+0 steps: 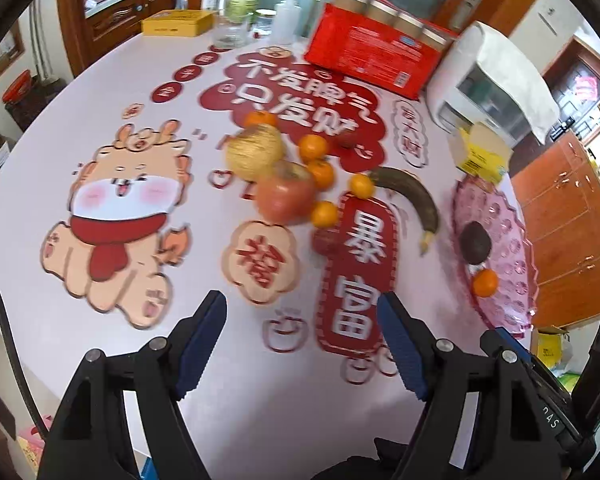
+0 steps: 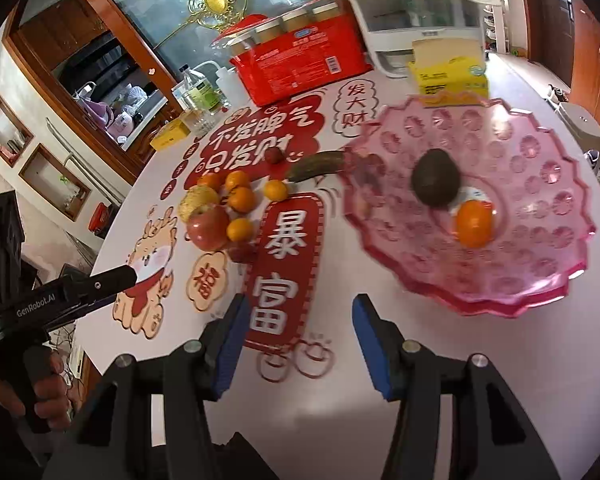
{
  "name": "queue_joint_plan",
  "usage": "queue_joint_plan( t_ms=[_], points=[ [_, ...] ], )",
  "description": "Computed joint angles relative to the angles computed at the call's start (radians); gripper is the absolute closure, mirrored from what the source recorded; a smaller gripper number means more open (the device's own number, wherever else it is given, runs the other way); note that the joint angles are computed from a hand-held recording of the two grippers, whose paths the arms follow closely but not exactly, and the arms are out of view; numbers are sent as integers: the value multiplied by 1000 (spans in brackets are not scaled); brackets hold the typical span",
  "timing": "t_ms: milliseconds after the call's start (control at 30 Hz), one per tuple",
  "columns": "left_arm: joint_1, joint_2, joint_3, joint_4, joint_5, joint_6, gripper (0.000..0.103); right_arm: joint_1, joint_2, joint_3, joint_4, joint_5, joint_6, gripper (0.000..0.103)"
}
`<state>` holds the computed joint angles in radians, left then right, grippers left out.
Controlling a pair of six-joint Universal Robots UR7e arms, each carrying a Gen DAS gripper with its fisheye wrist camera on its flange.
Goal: Organize fruits
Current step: 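Move both tools back toward the remaining fruit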
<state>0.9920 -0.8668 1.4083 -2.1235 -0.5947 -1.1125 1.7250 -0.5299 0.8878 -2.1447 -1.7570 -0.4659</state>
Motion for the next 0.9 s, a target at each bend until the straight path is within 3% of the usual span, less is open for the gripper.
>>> queue_joint_plan(
  t_ms=[433,700,900],
  points=[
    [53,-117,31,142,21,60,26,63,55,59,-96,-7,92,49],
    [102,-108,-70,243,56,234,23,86,104,73,-170,-61,160,49],
    [151,-61,-205,255,11,419,23,107,147,65,-236,-110,172,49]
  ],
)
